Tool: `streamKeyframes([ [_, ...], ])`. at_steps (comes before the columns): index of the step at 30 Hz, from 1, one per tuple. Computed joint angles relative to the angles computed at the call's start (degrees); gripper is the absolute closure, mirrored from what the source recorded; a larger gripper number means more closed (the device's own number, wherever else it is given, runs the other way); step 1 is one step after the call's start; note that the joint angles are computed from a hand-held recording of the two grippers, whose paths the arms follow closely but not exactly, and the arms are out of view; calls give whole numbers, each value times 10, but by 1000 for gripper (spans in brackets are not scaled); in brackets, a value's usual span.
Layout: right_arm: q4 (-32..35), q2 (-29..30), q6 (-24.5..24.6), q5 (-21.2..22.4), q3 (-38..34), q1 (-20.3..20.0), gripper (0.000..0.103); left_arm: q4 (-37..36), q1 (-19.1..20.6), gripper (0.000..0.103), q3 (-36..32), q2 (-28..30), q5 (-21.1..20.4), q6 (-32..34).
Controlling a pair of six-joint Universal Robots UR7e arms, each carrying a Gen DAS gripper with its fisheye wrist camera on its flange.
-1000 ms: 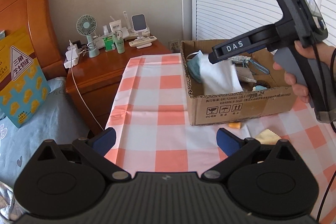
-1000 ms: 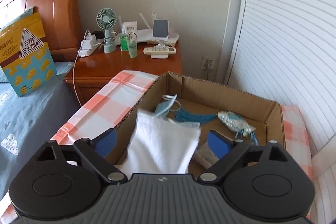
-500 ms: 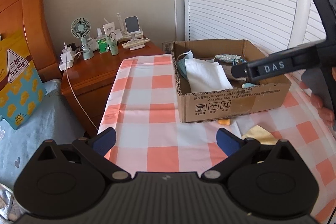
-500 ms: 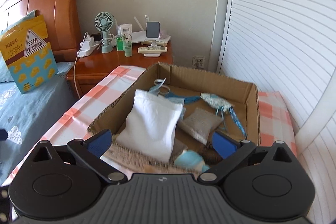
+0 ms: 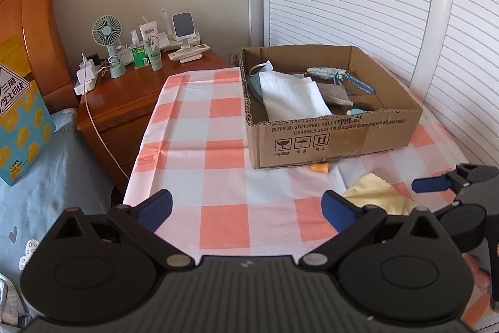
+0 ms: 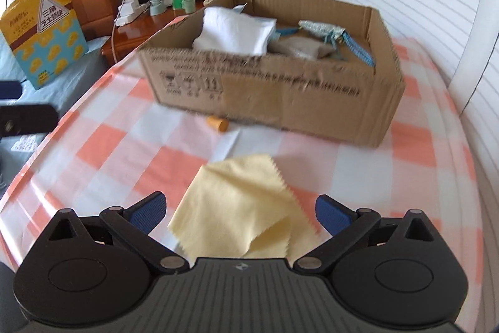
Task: Organize soft objects
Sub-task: 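Withdraw the right tool from the box and reach to the yellow cloth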
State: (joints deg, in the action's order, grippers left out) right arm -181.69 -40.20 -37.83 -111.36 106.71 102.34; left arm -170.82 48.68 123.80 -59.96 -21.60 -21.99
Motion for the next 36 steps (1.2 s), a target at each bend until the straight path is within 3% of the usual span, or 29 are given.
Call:
streamKeyframes([
  [8, -78, 32, -61, -33, 13, 1, 0, 11, 12, 1, -17, 14, -20, 4],
  [14, -114, 29, -61, -36, 15, -13, 0, 16, 29, 1, -44, 37, -42, 23],
  [28, -133, 17, -81, -24, 14, -39, 0, -92, 77, 3, -119, 134, -99, 165],
  [32, -130, 14, -86, -18, 15, -41, 0, -114, 89, 8, -133, 149, -122, 187],
  [36, -131, 12, -90, -14, 18, -42, 0, -123, 102, 27, -146, 157, -149, 202],
])
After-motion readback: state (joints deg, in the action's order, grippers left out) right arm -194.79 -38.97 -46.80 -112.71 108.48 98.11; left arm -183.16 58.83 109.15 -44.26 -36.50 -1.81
